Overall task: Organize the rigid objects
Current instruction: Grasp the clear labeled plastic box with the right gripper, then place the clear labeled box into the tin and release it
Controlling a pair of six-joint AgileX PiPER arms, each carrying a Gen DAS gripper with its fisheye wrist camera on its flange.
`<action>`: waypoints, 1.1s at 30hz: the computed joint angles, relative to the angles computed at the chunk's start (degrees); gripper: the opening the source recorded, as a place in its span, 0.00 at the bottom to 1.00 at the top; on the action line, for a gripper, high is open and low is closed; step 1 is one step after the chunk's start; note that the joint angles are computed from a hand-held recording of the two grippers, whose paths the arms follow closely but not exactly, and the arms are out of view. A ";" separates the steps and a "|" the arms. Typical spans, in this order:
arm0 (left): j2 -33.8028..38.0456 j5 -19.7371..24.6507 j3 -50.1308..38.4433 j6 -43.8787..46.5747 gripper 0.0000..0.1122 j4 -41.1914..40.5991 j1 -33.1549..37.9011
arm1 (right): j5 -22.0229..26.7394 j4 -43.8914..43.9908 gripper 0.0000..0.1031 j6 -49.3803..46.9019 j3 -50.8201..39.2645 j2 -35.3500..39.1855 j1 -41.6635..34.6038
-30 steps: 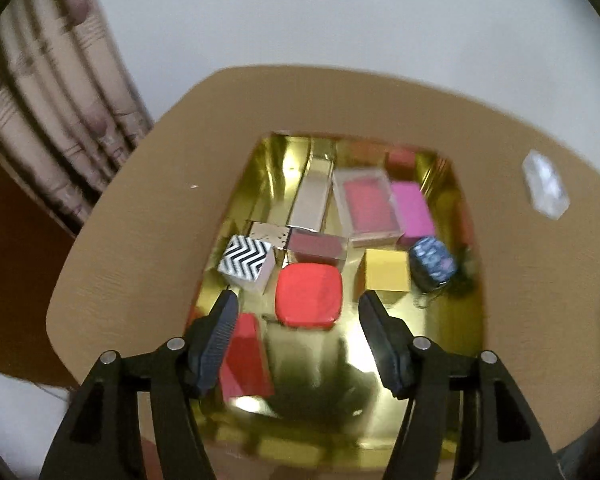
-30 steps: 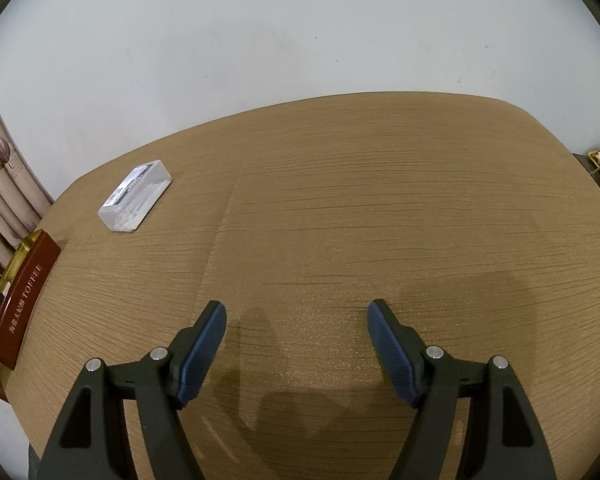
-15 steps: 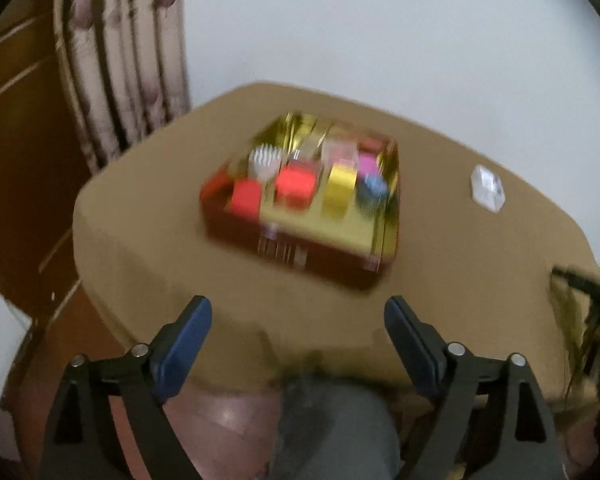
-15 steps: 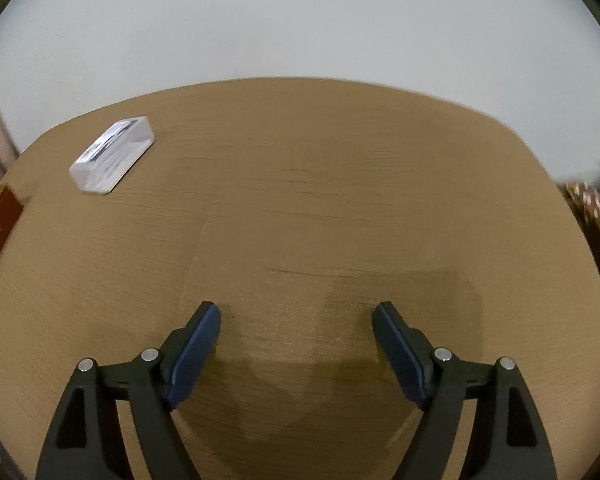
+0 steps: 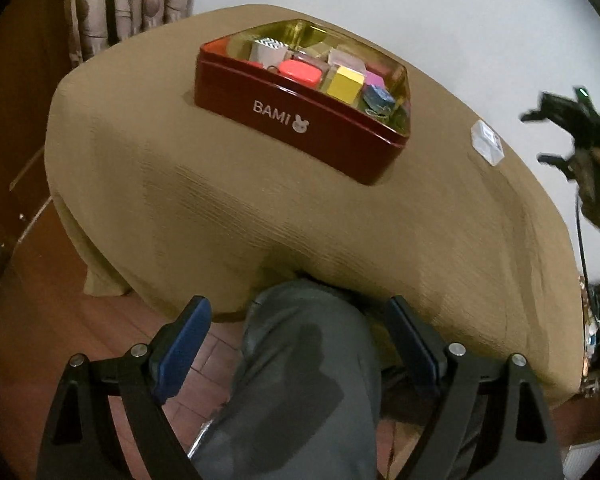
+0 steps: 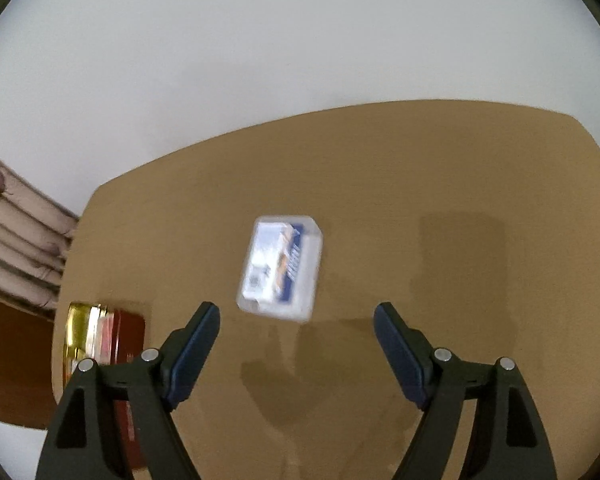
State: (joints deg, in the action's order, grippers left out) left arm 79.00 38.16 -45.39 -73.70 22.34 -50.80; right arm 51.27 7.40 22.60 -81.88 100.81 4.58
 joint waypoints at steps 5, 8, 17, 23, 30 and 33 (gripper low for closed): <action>-0.58 1.54 -0.40 -0.90 0.78 2.66 -1.34 | 5.84 -2.97 0.79 5.90 -10.63 8.93 2.53; -0.87 0.57 -0.01 0.77 0.78 1.68 -0.43 | 6.05 -1.98 0.79 6.96 -12.73 11.12 2.57; 0.02 -1.69 0.46 7.20 0.78 -4.37 2.39 | 13.95 -8.84 0.79 12.49 -22.57 19.84 6.13; 0.37 -1.36 0.34 7.24 0.78 -4.32 1.96 | 6.75 -4.59 0.61 9.32 -16.64 18.78 4.87; 0.29 -0.72 -0.09 6.45 0.78 -4.05 1.67 | -1.49 1.44 0.61 -0.32 -5.28 7.82 4.14; 0.01 -0.72 -0.01 6.78 0.79 -4.61 2.06 | -0.37 7.82 0.61 -7.19 -4.05 2.14 6.59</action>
State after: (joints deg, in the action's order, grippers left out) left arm 79.00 37.44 -45.39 -66.92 17.73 -48.73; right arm 50.90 15.23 15.41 -85.92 102.95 11.17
